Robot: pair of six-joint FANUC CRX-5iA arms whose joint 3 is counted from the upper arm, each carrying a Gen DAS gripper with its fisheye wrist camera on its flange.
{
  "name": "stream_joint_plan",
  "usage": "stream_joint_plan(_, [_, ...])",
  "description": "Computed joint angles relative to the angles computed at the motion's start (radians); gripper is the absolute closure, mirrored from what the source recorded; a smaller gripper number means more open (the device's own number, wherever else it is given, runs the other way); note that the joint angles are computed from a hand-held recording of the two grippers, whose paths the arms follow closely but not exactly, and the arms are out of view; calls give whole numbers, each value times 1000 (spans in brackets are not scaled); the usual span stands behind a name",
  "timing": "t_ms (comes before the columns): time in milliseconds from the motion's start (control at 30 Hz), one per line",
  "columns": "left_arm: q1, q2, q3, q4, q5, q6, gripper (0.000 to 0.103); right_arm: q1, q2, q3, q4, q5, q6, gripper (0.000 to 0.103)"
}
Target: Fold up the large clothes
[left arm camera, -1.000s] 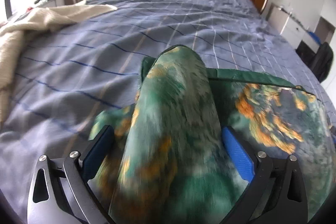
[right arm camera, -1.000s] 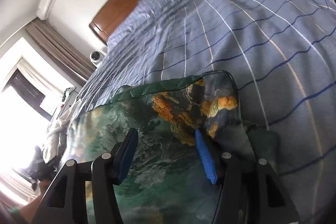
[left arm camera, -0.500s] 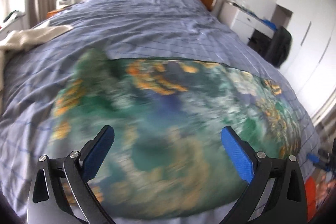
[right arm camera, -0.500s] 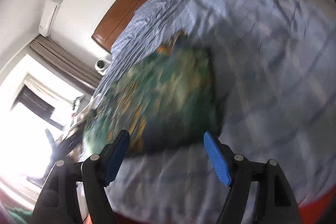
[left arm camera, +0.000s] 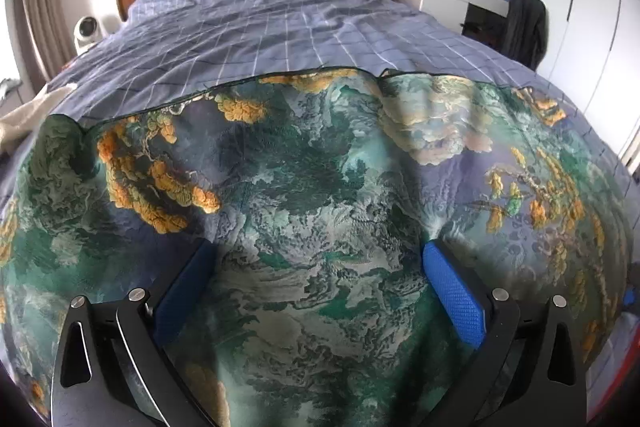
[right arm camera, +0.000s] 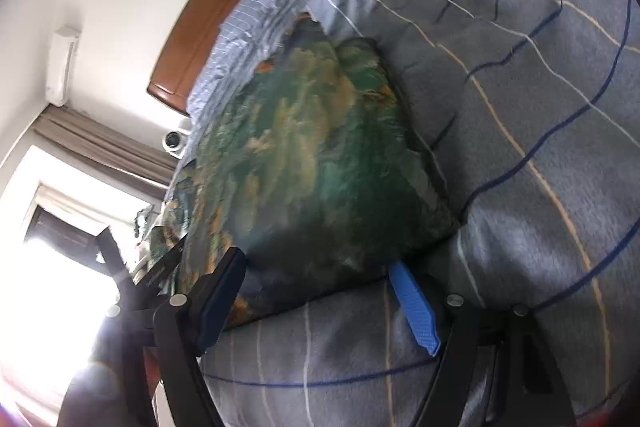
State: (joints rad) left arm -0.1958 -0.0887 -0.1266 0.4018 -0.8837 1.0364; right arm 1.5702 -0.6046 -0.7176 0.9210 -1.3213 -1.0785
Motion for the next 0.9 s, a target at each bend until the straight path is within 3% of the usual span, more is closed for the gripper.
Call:
stream_joint_plan(67, [20, 0, 31, 14, -64, 11, 1, -25, 15, 17, -18, 9, 25, 26])
stream_joint_plan(167, [47, -41, -15, 113, -69, -77, 1, -39, 27, 13, 2, 17, 9, 21])
stream_joint_plan(233, [15, -25, -7, 65, -84, -108, 1, -51, 36, 1, 26, 27, -27, 18])
stream_joint_plan(300, [-2, -30, -42, 38, -42, -144, 1, -109, 55, -3, 63, 59, -75, 16])
stream_joint_plan(367, [9, -36, -86, 100, -12, -182, 1, -159, 70, -17, 108, 87, -124, 16])
stream_joint_plan(400, [17, -36, -92, 121, -19, -185, 1, -181, 76, -32, 132, 106, -154, 18])
stream_joint_plan(533, [14, -46, -93, 104, -16, -186, 1, -158, 123, 2, 104, 31, -116, 54])
stream_joint_plan(567, [15, -47, -88, 99, -25, -182, 1, -150, 138, 22, 101, 9, -91, 58])
stream_joint_plan(633, [15, -27, -34, 60, -83, -144, 1, -132, 183, 94, 90, -59, 17, 66])
stream_joint_plan(700, [21, 37, 108, 17, -247, -56, 3, -119, 247, 199, 102, -137, 201, 67])
stream_joint_plan(767, [58, 96, 210, 117, -403, -50, 14, -124, 311, 291, 118, -182, 379, 67])
stream_joint_plan(800, [77, 112, 252, 184, -473, -49, 15, -126, 336, 325, 121, -199, 445, 67])
stream_joint_plan(900, [80, 128, 368, 272, -568, -49, 10, -138, 458, 475, 148, -250, 724, 67])
